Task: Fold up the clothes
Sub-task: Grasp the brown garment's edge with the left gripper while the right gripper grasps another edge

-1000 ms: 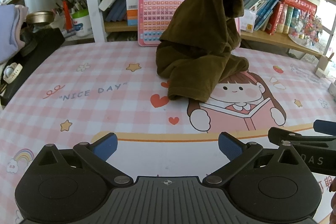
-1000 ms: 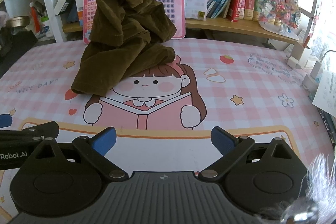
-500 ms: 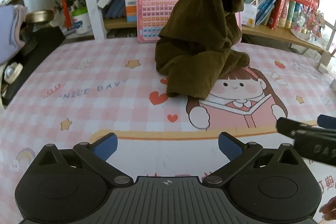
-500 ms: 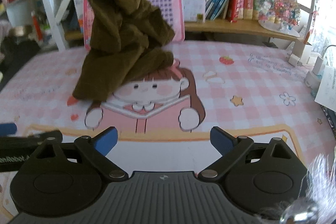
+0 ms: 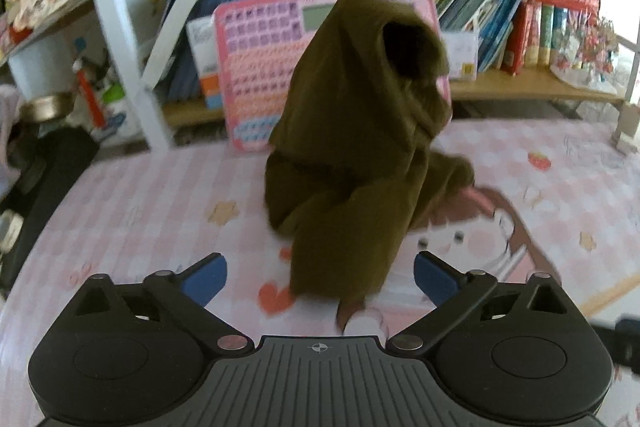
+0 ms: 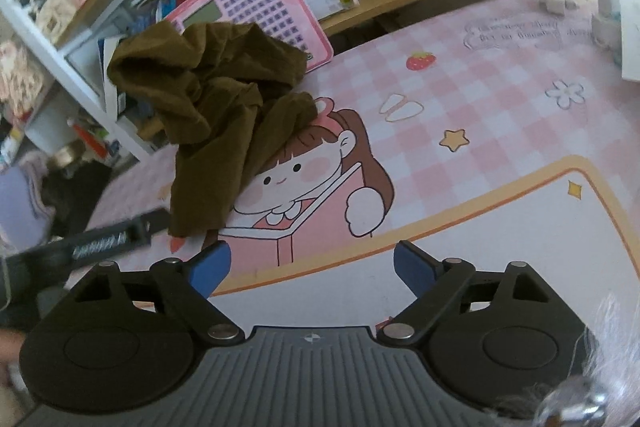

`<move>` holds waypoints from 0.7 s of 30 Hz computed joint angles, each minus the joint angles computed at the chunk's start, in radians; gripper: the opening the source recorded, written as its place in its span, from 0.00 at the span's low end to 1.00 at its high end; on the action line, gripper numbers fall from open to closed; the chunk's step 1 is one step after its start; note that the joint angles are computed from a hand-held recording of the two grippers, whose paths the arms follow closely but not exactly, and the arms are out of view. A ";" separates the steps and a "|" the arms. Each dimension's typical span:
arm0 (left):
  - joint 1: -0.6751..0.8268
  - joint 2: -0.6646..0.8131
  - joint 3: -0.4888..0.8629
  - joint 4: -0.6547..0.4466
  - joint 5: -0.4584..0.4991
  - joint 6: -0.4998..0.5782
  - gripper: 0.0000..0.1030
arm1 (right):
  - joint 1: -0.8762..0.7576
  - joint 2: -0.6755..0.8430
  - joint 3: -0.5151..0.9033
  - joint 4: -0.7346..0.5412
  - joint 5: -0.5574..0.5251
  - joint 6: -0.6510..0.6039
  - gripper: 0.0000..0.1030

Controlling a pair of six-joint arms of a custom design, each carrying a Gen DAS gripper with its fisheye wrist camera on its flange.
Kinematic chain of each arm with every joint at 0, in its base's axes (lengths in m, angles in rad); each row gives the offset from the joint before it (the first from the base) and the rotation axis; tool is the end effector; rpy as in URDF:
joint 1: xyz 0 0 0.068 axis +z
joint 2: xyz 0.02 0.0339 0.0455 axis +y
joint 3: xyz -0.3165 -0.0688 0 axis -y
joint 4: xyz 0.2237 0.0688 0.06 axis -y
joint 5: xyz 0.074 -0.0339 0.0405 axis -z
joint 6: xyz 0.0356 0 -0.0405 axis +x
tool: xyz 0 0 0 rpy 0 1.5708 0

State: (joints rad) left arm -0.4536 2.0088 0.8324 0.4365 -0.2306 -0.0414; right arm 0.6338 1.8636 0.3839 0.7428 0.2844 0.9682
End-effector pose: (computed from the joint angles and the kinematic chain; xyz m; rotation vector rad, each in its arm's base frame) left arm 0.3414 -0.1574 0.1434 0.3532 2.2594 0.0096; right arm 0.2247 0.1528 0.1265 0.5311 2.2631 0.5067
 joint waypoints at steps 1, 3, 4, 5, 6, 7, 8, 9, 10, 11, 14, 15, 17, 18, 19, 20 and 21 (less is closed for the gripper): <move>-0.005 0.014 0.025 -0.001 -0.005 0.005 0.96 | -0.010 0.000 -0.009 0.013 -0.009 0.004 0.86; -0.016 0.048 0.081 -0.008 -0.020 0.013 0.96 | -0.029 0.001 -0.024 0.034 -0.024 0.012 0.85; -0.022 0.068 0.114 -0.015 -0.031 0.018 0.96 | -0.037 0.002 -0.028 0.043 -0.028 0.014 0.85; -0.027 0.089 0.148 -0.022 -0.042 0.022 0.96 | -0.044 0.004 -0.033 0.053 -0.033 0.014 0.85; -0.030 0.104 0.176 -0.032 -0.047 0.021 0.96 | -0.051 0.004 -0.037 0.059 -0.037 0.014 0.85; -0.033 0.117 0.204 -0.043 -0.050 0.018 0.96 | -0.057 0.002 -0.040 0.063 -0.040 0.012 0.85; -0.037 0.130 0.231 -0.044 -0.054 0.017 0.96 | -0.063 0.001 -0.043 0.066 -0.043 0.011 0.85; -0.041 0.136 0.246 -0.032 -0.061 0.024 0.96 | -0.067 -0.001 -0.047 0.069 -0.044 0.010 0.85; -0.045 0.142 0.261 -0.020 -0.068 0.031 0.96 | -0.070 -0.004 -0.051 0.072 -0.044 0.012 0.85; -0.048 0.148 0.276 -0.007 -0.074 0.038 0.96 | -0.073 -0.007 -0.057 0.076 -0.043 0.015 0.85; -0.053 0.158 0.313 0.029 -0.105 0.070 0.68 | -0.080 -0.012 -0.069 0.086 -0.041 0.028 0.85; -0.050 0.157 0.327 0.022 -0.114 0.070 0.39 | -0.082 -0.014 -0.073 0.088 -0.041 0.033 0.85; -0.029 0.132 0.333 -0.005 -0.080 0.041 0.11 | -0.086 -0.015 -0.080 0.099 -0.040 0.042 0.85; -0.017 0.120 0.336 -0.019 -0.063 0.026 0.04 | -0.087 -0.015 -0.084 0.105 -0.039 0.047 0.85; -0.007 0.089 0.302 0.008 -0.041 0.019 0.04 | -0.089 -0.014 -0.086 0.110 -0.039 0.050 0.85; 0.003 0.058 0.266 0.036 -0.018 0.012 0.03 | -0.090 -0.012 -0.087 0.118 -0.041 0.054 0.85; 0.012 0.022 0.230 0.057 0.004 0.012 0.03 | -0.091 -0.010 -0.090 0.130 -0.046 0.057 0.85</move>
